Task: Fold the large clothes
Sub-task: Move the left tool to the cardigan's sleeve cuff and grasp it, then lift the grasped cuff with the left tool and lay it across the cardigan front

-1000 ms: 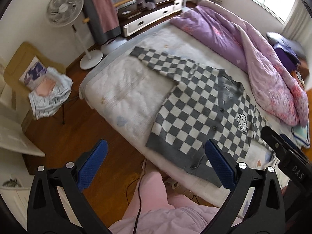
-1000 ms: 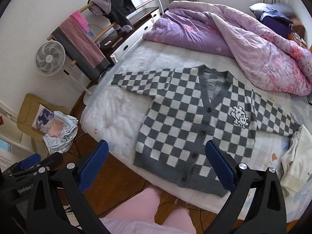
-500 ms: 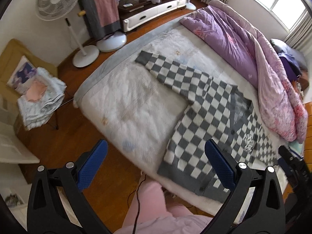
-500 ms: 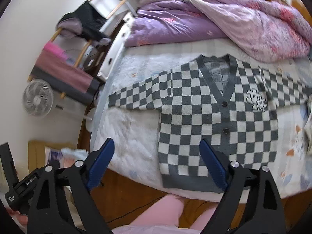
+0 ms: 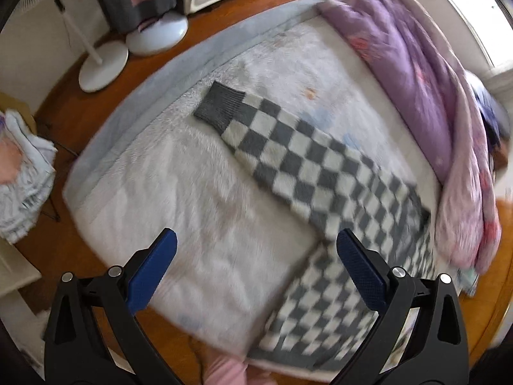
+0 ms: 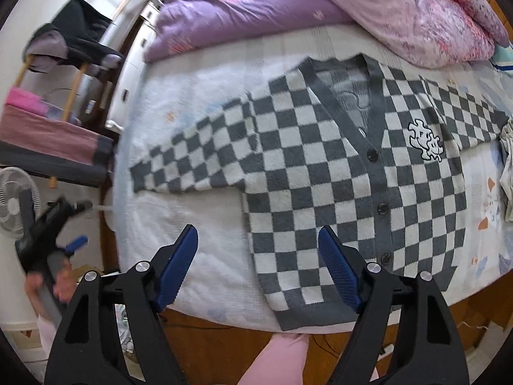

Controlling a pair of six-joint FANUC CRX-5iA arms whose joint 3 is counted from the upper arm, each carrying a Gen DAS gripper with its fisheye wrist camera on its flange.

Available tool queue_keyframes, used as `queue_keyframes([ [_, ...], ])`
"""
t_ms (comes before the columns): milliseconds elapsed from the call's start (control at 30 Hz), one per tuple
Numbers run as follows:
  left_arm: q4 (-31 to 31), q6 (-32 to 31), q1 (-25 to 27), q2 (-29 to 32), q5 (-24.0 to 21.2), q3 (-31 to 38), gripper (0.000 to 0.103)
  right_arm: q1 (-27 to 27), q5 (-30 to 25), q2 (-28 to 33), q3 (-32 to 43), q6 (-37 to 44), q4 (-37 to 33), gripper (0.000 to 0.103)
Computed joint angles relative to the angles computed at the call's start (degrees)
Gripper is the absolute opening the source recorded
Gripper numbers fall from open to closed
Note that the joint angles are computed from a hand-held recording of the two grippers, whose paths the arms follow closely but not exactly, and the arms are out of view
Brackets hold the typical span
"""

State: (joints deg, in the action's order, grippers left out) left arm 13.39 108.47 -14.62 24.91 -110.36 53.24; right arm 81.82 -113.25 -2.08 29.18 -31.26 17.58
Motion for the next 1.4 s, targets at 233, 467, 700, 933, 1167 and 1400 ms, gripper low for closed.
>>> queue_keyframes([
  [233, 2.96, 5.85, 3.50, 6.15, 13.77, -11.58, 0.099, -8.78, 3.15, -3.37, -8.63, 1.31, -9.39, 0.074],
  [467, 2.45, 9.14, 4.16, 13.88, 17.37, -10.14, 0.060, -13.76, 4.58, -2.90, -11.35, 5.11, -16.03, 0.074],
  [700, -0.31, 10.32, 3.57, 13.06, 24.43, -11.79, 0.043, -16.52, 6.52, -1.66, -13.19, 8.84, -18.46, 0.074],
  [933, -9.37, 2.57, 0.38, 11.19, 22.40, -4.42, 0.010, -20.73, 16.25, -3.15, -21.07, 18.04, -14.20, 0.033],
  [1167, -20.59, -3.25, -6.70, 7.52, 22.81, 3.21, 0.010, -29.62, 30.90, -4.13, -28.30, 28.36, -15.75, 0.008],
  [1400, -21.99, -3.61, -10.34, 9.55, 18.16, 13.93, 0.010, -39.61, 51.07, -0.84, -36.44, 37.00, -32.92, 0.003],
])
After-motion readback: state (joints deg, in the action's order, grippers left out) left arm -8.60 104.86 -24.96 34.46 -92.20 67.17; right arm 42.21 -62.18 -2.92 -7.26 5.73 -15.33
